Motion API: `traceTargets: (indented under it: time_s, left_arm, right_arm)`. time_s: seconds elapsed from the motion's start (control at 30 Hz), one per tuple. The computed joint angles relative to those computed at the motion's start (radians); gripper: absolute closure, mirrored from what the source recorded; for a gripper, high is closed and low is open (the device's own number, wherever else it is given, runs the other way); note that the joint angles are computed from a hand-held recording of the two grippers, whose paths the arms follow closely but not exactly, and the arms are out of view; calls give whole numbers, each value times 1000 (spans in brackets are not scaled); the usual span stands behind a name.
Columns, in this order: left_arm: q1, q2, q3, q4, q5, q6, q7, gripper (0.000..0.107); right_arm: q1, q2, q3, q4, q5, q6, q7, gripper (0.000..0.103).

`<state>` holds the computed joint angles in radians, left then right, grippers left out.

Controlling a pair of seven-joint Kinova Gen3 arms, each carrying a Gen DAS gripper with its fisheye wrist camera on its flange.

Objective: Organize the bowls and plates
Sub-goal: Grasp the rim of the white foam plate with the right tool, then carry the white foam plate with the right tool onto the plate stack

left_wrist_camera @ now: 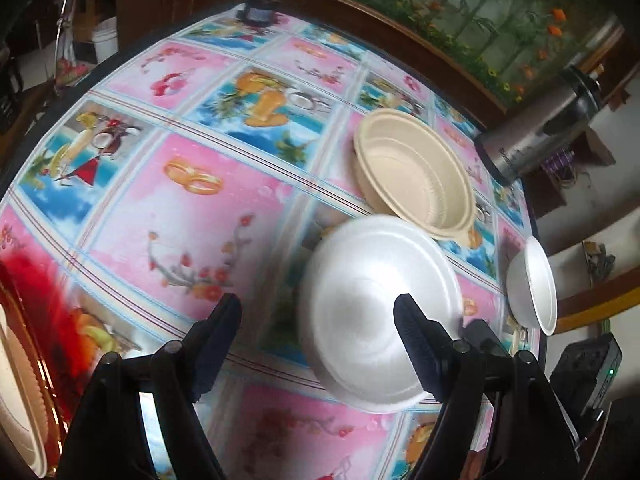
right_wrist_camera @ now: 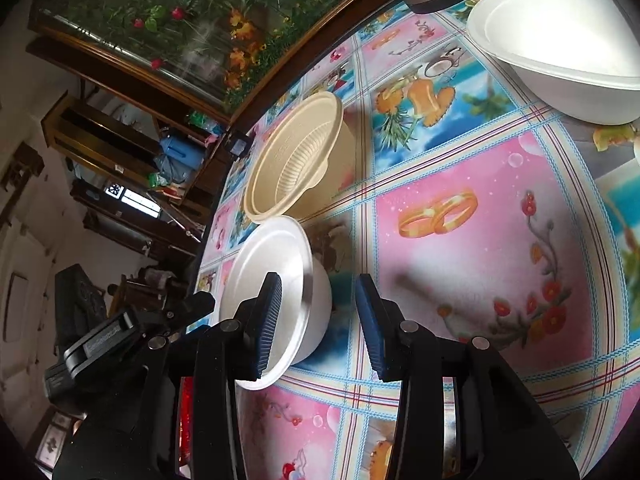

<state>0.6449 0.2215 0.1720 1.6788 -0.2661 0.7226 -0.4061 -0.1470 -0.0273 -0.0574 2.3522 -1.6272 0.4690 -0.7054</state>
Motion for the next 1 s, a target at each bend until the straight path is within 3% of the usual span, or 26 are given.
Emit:
traceTargets:
  time_s: [0.1, 0.23, 0.4, 0.63, 0.77, 0.9, 1.0]
  left_arm:
    - [18, 0, -4, 6, -31, -21, 18, 29]
    - [23, 3, -7, 7, -55, -24, 21, 31]
    - [-4, 7, -3, 23, -18, -50, -23, 61]
    - [-9, 16, -8, 34, 9, -66, -55, 78]
    - [0, 14, -15, 39, -5, -74, -44, 91]
    - [6, 23, -14, 31, -14, -67, -53, 100]
    - [6, 30, -11, 25, -8, -56, -67, 100]
  right_arm:
    - [-10, -9, -11, 3, -4, -32, -3, 64]
    - [-6, 10, -3, 5, -58, 5, 63, 64]
    - [-7, 27, -3, 0, -46, 13, 41, 64]
    - [-16, 46, -8, -12, -28, 13, 29, 64]
    - [-41, 40, -26, -28, 52, -53, -55, 86]
    - [-47, 37, -27, -25, 35, -64, -35, 91]
    - [-68, 15, -43, -27, 58, -113, -52, 94]
